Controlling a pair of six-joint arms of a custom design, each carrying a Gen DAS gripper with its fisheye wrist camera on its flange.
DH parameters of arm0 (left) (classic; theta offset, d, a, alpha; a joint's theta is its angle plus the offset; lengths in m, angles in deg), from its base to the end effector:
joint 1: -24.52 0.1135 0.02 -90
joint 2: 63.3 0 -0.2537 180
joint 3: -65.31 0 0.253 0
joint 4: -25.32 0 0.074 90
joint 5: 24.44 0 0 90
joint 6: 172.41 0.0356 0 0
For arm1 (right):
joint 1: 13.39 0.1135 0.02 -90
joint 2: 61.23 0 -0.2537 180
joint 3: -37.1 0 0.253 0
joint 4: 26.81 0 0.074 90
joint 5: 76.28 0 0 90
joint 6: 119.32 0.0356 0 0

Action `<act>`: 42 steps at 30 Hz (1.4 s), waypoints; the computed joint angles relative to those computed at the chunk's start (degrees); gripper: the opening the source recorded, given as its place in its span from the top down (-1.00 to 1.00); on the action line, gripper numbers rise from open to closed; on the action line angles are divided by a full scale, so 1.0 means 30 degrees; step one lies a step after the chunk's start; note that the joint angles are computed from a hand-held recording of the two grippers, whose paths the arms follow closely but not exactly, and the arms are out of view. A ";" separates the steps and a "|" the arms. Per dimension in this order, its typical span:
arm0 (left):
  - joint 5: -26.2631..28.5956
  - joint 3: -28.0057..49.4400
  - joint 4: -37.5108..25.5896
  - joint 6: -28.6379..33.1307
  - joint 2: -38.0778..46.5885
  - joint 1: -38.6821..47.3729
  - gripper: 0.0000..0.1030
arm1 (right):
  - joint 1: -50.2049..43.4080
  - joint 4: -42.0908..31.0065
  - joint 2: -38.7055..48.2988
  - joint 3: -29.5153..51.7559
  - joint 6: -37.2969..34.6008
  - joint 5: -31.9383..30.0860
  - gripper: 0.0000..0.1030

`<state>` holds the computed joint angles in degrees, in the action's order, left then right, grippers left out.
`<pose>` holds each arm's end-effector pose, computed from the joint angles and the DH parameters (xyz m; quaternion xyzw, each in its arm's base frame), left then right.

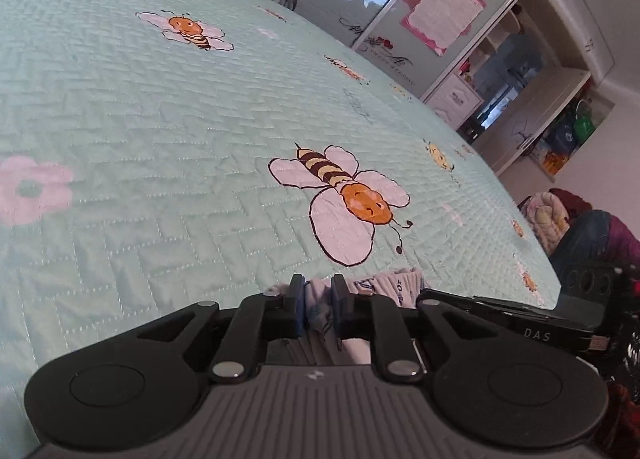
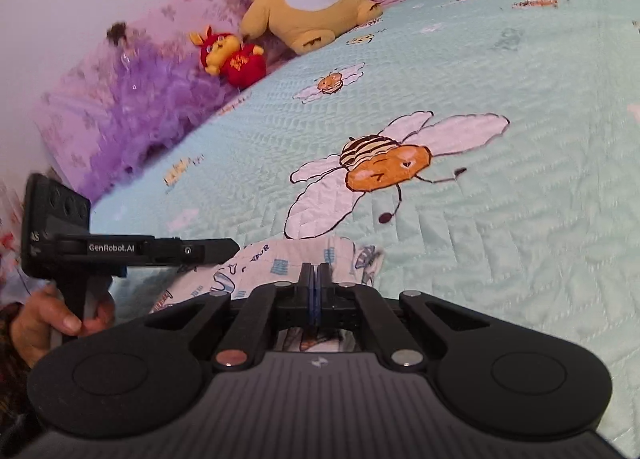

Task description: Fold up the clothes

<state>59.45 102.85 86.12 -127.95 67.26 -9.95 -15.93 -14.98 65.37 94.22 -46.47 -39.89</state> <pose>0.2199 -0.1464 -0.0047 -0.1100 0.8677 -0.2744 0.3995 0.3118 0.0149 -0.0001 -0.2336 0.8343 0.3842 0.3190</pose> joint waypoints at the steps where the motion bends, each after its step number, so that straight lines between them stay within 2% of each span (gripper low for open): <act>1: -0.0337 -0.0181 0.0497 -0.0355 0.0181 -0.0222 0.62 | -0.0077 0.0025 0.0083 0.0026 0.0116 -0.0188 1.00; 4: -0.1574 -0.0848 0.1622 -0.1650 0.0172 -0.1009 0.49 | -0.0264 -0.0941 -0.0008 0.0403 0.0400 -0.0576 1.00; 6: -0.3195 -0.1406 0.1397 -0.2157 -0.0651 -0.1870 0.16 | -0.0362 -0.1684 -0.0406 0.0459 0.0423 -0.0650 1.00; 8: -0.4838 -0.1902 0.0968 -0.2682 -0.1550 -0.2753 -0.09 | -0.0460 -0.2063 -0.1185 0.0113 0.0271 -0.0535 0.89; 11: -0.7661 -0.2674 -0.0295 -0.3155 -0.3449 -0.4266 -0.12 | -0.0690 -0.1580 -0.2602 -0.0875 0.0401 -0.0668 0.79; 15: -0.9945 -0.3272 0.0861 -0.1576 -0.4779 -0.6295 -0.12 | -0.0608 -0.1346 -0.3798 -0.1450 0.1381 -0.1841 0.72; 17: -0.8809 -0.2134 -0.0869 -0.0995 -0.4623 -0.5743 -0.12 | 0.0056 -0.1642 -0.3591 -0.0953 0.1909 -0.2292 0.72; 19: -0.7477 -0.0713 -0.2956 -0.0415 -0.4267 -0.5053 -0.06 | 0.1013 -0.2128 -0.2830 0.0017 0.2258 -0.1482 0.72; 20: -0.6585 0.0013 -0.4165 -0.0795 -0.3738 -0.4432 0.04 | 0.1485 -0.2756 -0.2241 0.0780 0.2230 -0.0798 0.72; 21: -0.5600 0.0805 -0.5455 -0.1320 -0.3081 -0.3718 0.22 | 0.1852 -0.3561 -0.1386 0.1716 0.2031 0.0074 0.81; 22: -0.5129 0.0808 -0.4006 -0.1501 -0.1898 -0.3356 0.19 | 0.1752 -0.3472 -0.0436 0.2272 0.2176 -0.0003 1.00; 23: -0.5006 0.0435 -0.2278 -0.1419 -0.1084 -0.3276 0.17 | 0.1564 -0.3239 0.0517 0.2780 0.2394 -0.0280 1.00; 26: -0.5202 0.0443 -0.2818 -0.0955 -0.1488 -0.3476 0.16 | 0.0521 -0.3278 0.2471 0.3922 0.3249 -0.2685 1.00; 29: -0.4632 0.0165 -0.2859 -0.1590 -0.1885 -0.3066 0.13 | 0.0409 -0.3109 0.2115 0.3585 0.3564 -0.2691 1.00; 31: -0.4902 -0.0564 -0.3053 -0.3087 -0.2672 -0.3106 0.11 | 0.0145 -0.2490 0.0524 0.2110 0.3613 -0.2113 0.99; 32: -0.5831 -0.1161 -0.3584 -0.3929 -0.3451 -0.3728 0.00 | -0.0159 -0.2255 -0.0420 0.1262 0.3555 -0.1933 0.94; 34: -0.7990 -0.2324 -0.5237 -0.5842 -0.5299 -0.5360 -0.05 | -0.1560 -0.2805 -0.2417 -0.0438 0.2650 -0.2160 0.56; 35: -0.8781 -0.3132 -0.5438 -0.7204 -0.6012 -0.6371 -0.12 | -0.2543 -0.3634 -0.3477 -0.1279 0.1646 -0.2450 0.52; 37: -1.0030 -0.4695 -0.5614 -1.0855 -0.6940 -0.9058 -0.19 | -0.5273 -0.7505 -0.5175 -0.2222 -0.2107 -0.3194 0.51; 39: -1.1848 -0.5388 -0.6032 -1.5615 -0.6738 -1.3026 -0.24 | -0.8584 -1.3528 -0.5762 -0.2059 -0.7593 -0.3446 0.47; 41: -1.4127 -0.5120 -0.7722 -2.0852 -0.6307 -1.7484 -0.25 | -1.2226 -1.9562 -0.4486 -0.1122 -1.3513 -0.2930 0.29; 42: -1.5197 -0.4382 -0.9784 -2.3252 -0.6366 -1.9450 -0.25 | -1.3961 -2.1855 -0.3663 -0.0726 -1.5861 -0.2252 0.10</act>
